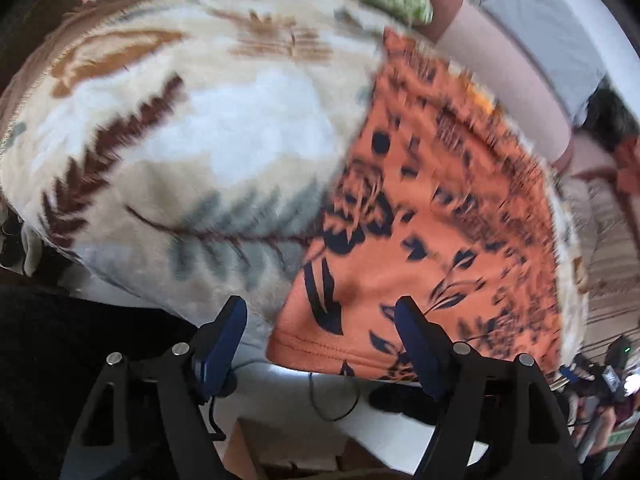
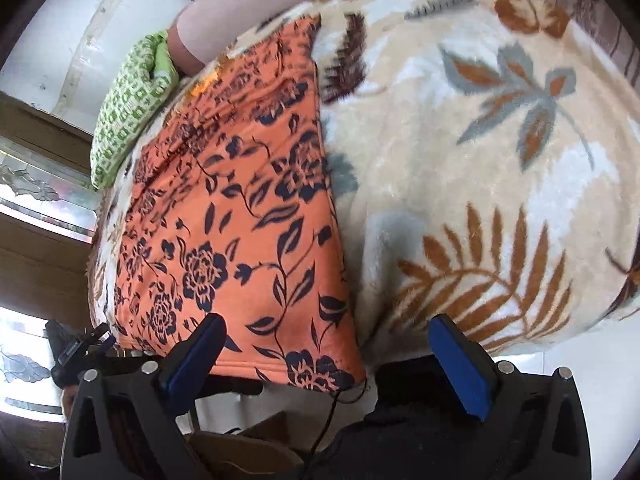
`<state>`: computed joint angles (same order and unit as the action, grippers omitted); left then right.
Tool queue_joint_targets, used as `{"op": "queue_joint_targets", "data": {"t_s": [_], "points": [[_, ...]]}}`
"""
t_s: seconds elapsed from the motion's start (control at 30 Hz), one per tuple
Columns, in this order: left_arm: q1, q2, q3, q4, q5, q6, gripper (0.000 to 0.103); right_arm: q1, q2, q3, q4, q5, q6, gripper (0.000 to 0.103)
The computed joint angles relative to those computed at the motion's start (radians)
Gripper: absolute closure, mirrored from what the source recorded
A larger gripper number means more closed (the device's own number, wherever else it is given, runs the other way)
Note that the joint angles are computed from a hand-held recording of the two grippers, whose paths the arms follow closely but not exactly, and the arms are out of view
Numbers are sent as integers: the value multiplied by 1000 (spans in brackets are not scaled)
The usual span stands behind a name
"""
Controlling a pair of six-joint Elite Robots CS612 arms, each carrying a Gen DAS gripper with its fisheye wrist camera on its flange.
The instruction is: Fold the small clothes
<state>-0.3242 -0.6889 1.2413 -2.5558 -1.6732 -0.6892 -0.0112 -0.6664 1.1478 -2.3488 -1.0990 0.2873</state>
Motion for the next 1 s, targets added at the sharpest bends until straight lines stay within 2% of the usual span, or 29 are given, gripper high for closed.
{"op": "queue_joint_targets", "data": {"t_s": [0.03, 0.07, 0.1, 0.13, 0.17, 0.2, 0.27, 0.33, 0.4, 0.43, 0.5, 0.53, 0.57, 0.6, 0.63, 0.73, 0.77, 0.8, 0.83, 0.87, 0.9, 0.97, 1.0], "points": [[1, 17, -24, 35, -22, 1, 45, 4, 8, -16, 40, -1, -21, 0], [0, 23, -34, 64, -26, 5, 76, 9, 18, -37, 90, -12, -42, 2], [-1, 21, -33, 74, -12, 15, 81, 12, 24, -49, 122, -15, -46, 7], [3, 17, -23, 49, -38, 15, 97, 13, 29, -58, 148, -9, -53, 43], [9, 14, -15, 27, -65, 5, 96, 17, 33, -67, 182, -15, -63, 79], [12, 8, -6, 6, -73, -7, 96, 19, 31, -64, 177, -24, -63, 95], [21, -11, 20, -46, -81, -3, 96, 18, 21, -45, 142, -25, -36, 95], [21, -24, 32, -77, -72, 5, 96, 8, 11, -24, 99, 18, -15, 95], [22, -21, 28, -70, -91, 3, 95, 2, 5, -11, 73, 40, -1, 94], [23, -13, 18, -48, -109, 2, 90, 1, 6, -9, 64, 39, 18, 91], [20, -2, 8, -9, -121, -5, 70, -6, 17, -14, 79, 62, 59, 88], [18, -7, 16, -1, -123, -11, 51, -6, 18, -11, 76, 68, 71, 83], [15, -7, 16, 6, -117, -36, 37, -6, 17, -7, 72, 68, 80, 76], [14, -12, 25, -3, -108, -59, 33, -7, 16, -4, 69, 71, 81, 48], [16, -14, 31, -20, -97, -73, 32, -7, 14, 4, 37, 82, 82, 28], [14, -8, 21, -10, -58, -57, 32, -2, 17, -8, 32, 70, 81, 26], [14, 1, 5, 9, -53, -46, 41, 0, 22, -19, 44, 59, 85, 26], [15, 10, -8, 23, -58, -34, 61, 3, 32, -41, 87, 39, 78, 27], [18, 23, -31, 55, -87, -14, 96, 3, 37, -52, 116, 38, 66, 35], [21, 24, -31, 45, -109, -20, 96, 5, 45, -67, 154, 41, 46, 49], [22, 20, -22, 27, -111, -24, 96, 7, 45, -72, 174, 29, 34, 86], [22, 5, -7, -20, -101, 1, 96, 4, 32, -54, 163, 54, 3, 95], [22, -3, -2, -32, -97, 12, 97, 1, 19, -38, 144, 76, -10, 95]]}}
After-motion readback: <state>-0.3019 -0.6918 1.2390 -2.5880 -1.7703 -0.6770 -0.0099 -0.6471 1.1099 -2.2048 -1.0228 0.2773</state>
